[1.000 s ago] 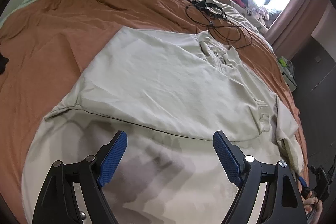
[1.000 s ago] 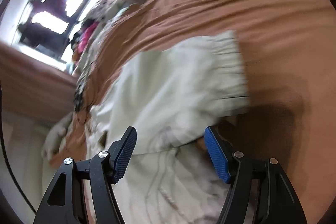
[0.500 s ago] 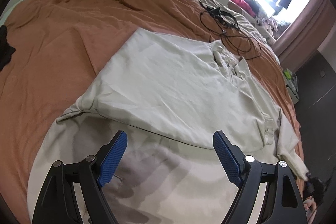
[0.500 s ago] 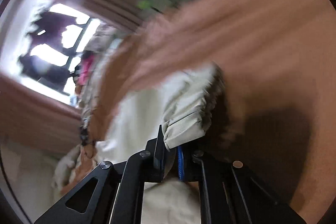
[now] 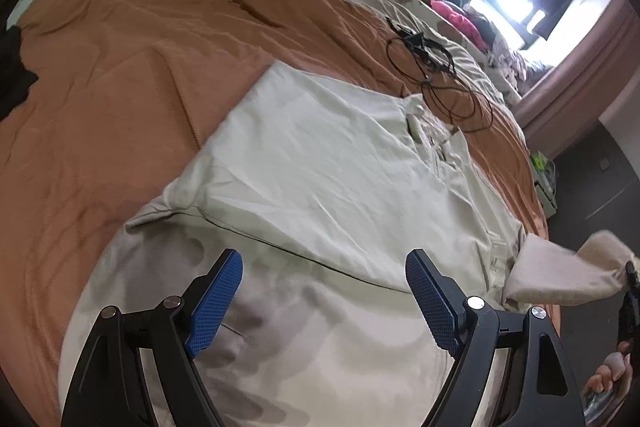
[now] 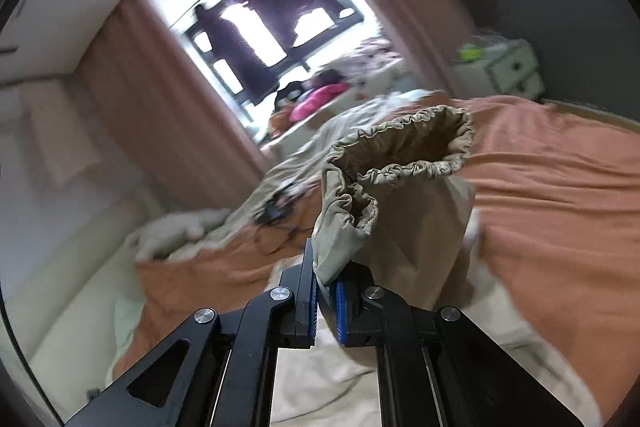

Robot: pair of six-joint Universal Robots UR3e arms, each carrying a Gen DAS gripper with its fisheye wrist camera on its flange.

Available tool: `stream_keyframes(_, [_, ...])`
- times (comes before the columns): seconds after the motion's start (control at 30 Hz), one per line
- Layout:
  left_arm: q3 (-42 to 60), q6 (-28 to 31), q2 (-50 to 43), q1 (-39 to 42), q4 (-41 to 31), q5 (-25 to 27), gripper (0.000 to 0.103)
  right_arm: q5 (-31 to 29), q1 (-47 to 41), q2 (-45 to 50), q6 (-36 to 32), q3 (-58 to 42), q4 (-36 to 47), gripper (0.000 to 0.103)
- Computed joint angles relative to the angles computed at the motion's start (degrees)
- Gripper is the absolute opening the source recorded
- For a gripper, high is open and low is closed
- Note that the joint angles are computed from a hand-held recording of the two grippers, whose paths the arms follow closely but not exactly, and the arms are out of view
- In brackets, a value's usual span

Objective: Fold large clothes

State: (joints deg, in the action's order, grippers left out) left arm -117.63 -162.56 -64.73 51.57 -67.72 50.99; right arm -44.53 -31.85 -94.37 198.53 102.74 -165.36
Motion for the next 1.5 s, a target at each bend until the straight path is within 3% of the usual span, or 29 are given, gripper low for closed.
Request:
stream_keyframes(0.37, [0.8, -1.0, -1.6, 4.8, -1.5, -0.3, 0.085, -9.8, 21.1, 11.4, -0.4, -11.5, -0.7, 0.008])
stream_keyframes(0.6, [0.4, 0.3, -2.8, 7.8, -2.3, 0.0, 0.085, -10.2, 28.2, 18.0, 0.0, -11.5, -2.5, 0.008])
stream_keyframes(0.83, [-0.4, -0.8, -5.4, 7.5, 2.3, 2.6, 0.085, -10.7, 33.2, 29.1, -0.2, -14.8, -2.6, 0.008])
stream_keyframes(0.9, [-0.6, -1.2, -5.9, 6.6, 4.0, 3.5, 0.085, -10.6, 34.5, 31.4, -1.6, -16.8, 0.5, 0.012])
stream_keyframes(0.97, [-0.6, -2.2, -6.6, 5.4, 5.6, 4.2, 0.085, -7.7, 34.6, 33.2, -2.0, -18.6, 3.7, 0.026])
stream_keyframes(1.0, [-0.6, -2.8, -6.8, 5.0, 6.1, 4.4, 0.085, -4.6, 34.1, 34.3, -1.2, -19.5, 5.1, 0.052])
stream_keyframes(1.03, [-0.6, -3.3, -7.0, 4.7, 6.7, 4.6, 0.085, -2.5, 33.3, 34.2, -0.2, -18.6, 5.2, 0.070])
stream_keyframes(1.07, [-0.5, -3.9, -7.2, 4.1, 7.3, 4.9, 0.085, -2.2, 32.8, 33.0, 0.2, -16.2, 4.0, 0.074])
stream_keyframes(1.2, [-0.9, -5.7, -7.1, 1.7, 9.3, 5.9, 0.085, 0.6, 29.5, 27.1, -0.9, -8.6, 3.7, 0.075])
stream_keyframes(1.5, [-1.3, -11.0, -8.4, -9.5, 15.2, 8.0, 0.085, -2.1, 17.7, 14.4, -1.2, 6.5, 8.7, 0.075])
